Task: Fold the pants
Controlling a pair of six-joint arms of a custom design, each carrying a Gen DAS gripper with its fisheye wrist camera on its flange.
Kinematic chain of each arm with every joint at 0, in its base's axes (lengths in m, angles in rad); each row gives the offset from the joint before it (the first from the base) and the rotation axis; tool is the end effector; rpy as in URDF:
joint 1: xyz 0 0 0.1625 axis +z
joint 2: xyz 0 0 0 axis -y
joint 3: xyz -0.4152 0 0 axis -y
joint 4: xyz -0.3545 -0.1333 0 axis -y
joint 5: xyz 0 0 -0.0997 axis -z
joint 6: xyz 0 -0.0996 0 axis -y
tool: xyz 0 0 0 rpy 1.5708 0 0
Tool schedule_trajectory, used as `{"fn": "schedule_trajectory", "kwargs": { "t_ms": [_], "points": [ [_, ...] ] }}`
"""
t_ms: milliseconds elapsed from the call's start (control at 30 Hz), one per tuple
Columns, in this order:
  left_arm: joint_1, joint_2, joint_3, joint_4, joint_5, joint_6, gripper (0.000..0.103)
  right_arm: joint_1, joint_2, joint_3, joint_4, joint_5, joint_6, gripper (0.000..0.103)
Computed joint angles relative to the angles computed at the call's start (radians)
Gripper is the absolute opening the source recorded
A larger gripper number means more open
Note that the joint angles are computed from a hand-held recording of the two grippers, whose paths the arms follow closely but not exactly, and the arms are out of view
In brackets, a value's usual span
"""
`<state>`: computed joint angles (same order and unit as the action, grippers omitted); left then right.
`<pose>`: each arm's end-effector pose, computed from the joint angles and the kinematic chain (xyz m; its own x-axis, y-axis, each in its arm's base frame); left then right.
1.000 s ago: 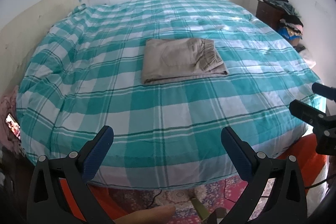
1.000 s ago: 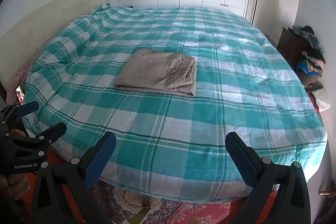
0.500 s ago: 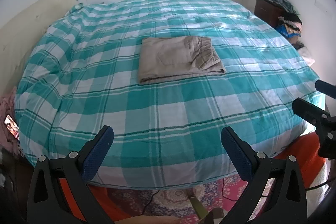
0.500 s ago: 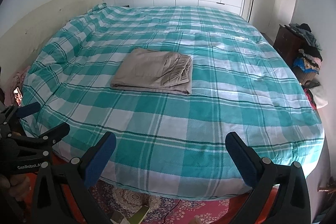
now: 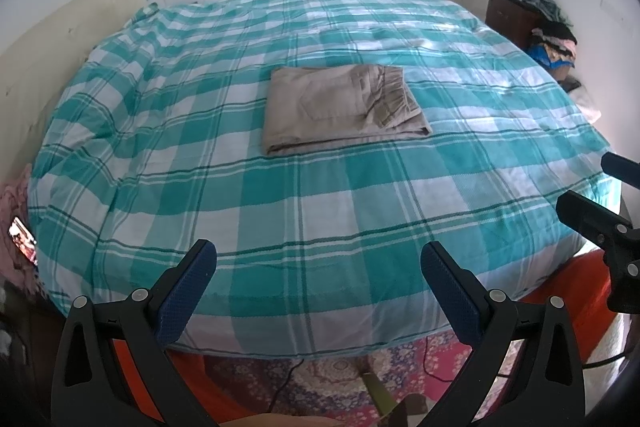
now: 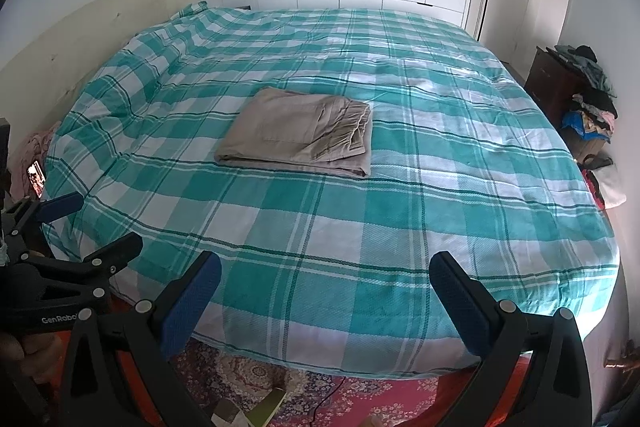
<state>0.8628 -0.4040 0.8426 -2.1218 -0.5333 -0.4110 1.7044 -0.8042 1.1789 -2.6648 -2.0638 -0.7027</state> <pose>-0.3587 -0.7559 0.1360 -0.6698 -0.0658 -0.7396 0.4130 0.7948 -0.4447 0.1854 -0.7326 0.3315 -0.6332 -0.3356 0.6975 -0.6676 0.6928 -0.2727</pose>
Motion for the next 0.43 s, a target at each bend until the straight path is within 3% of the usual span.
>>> {"fn": "schedule_trajectory", "kwargs": {
  "t_ms": [267, 433],
  "points": [
    [0.003, -0.002, 0.004, 0.001, -0.002, -0.003, 0.102, 0.001, 0.000, 0.001, -0.001, 0.000, 0.002, 0.103],
    [0.001, -0.012, 0.034, -0.066, 0.001, 0.024, 0.102, 0.001, -0.001, 0.004, -0.002, 0.000, 0.002, 0.103]
  ]
}}
